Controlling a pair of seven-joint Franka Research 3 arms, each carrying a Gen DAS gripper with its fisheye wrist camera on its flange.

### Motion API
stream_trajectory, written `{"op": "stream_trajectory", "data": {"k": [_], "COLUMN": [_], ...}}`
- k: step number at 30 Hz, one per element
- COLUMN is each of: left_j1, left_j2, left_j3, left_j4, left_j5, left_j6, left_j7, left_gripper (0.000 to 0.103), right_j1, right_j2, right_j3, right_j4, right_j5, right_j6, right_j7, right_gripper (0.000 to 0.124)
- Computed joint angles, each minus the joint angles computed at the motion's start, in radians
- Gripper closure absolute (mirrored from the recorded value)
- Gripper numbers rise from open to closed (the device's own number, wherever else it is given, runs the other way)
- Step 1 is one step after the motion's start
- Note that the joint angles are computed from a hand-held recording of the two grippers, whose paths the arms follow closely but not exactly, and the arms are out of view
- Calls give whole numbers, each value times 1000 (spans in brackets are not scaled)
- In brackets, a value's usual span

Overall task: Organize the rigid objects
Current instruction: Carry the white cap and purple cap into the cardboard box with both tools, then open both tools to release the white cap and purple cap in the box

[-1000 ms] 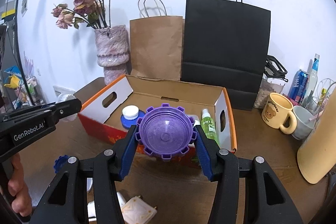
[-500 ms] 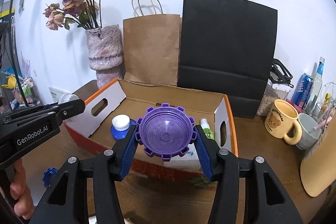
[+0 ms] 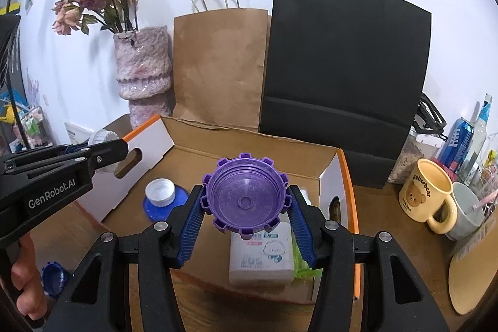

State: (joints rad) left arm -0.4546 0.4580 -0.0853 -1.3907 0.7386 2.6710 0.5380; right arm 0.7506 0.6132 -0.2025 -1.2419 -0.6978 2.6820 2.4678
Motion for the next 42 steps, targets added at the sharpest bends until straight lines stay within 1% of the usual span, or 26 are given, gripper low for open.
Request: {"op": "stream_trajectory", "data": {"k": [6,10,14,20,21,22,23,24,25,26,27,28,30,36,42], "left_j1": [5,4,-1,3,1,-3,-9,-19,-26,-34,-43,-51,-50,-27,-22], "left_j2": [79,122,155,165,163,163,160,156,151,144,136,126,114,111,88], "left_j3": [-7,0,11,9,13,17,26,40,51,63,77,90,91,62,56], "left_j4": [105,160,202,209,208,210,207,202,196,188,178,167,154,153,121], "left_j5": [-50,-82,-102,-134,-133,-131,-122,-104,-87,-66,-40,-11,20,27,41], "left_j6": [-40,-62,-79,-69,-69,-76,-76,-72,-72,-68,-61,-55,-51,-66,-57], "left_j7": [70,112,138,183,182,182,173,151,131,106,75,40,6,-5,-21], "left_gripper": [93,93,93,93,89,83,66,46,36,18,3,0,0,0,0], "right_j1": [-31,-41,-46,-45,-46,-41,-40,-39,-38,-38,-37,-36,-33,-32,-26], "right_j2": [70,109,134,132,131,132,131,126,120,116,111,110,105,97,77], "right_j3": [20,17,12,4,3,-4,-7,-9,-11,-11,-12,-13,-17,-17,-22], "right_j4": [95,147,176,162,161,161,160,152,142,136,129,127,121,113,87], "right_j5": [71,116,149,179,185,184,184,182,179,177,174,171,164,152,135], "right_j6": [-37,-56,-64,-47,-52,-61,-66,-63,-58,-54,-50,-46,-41,-34,-16], "right_j7": [-69,-106,-133,-145,-147,-139,-135,-130,-125,-122,-118,-114,-107,-94,-74], "right_gripper": [66,66,66,65,63,57,38,30,30,30,30,30,30,30,30]}}
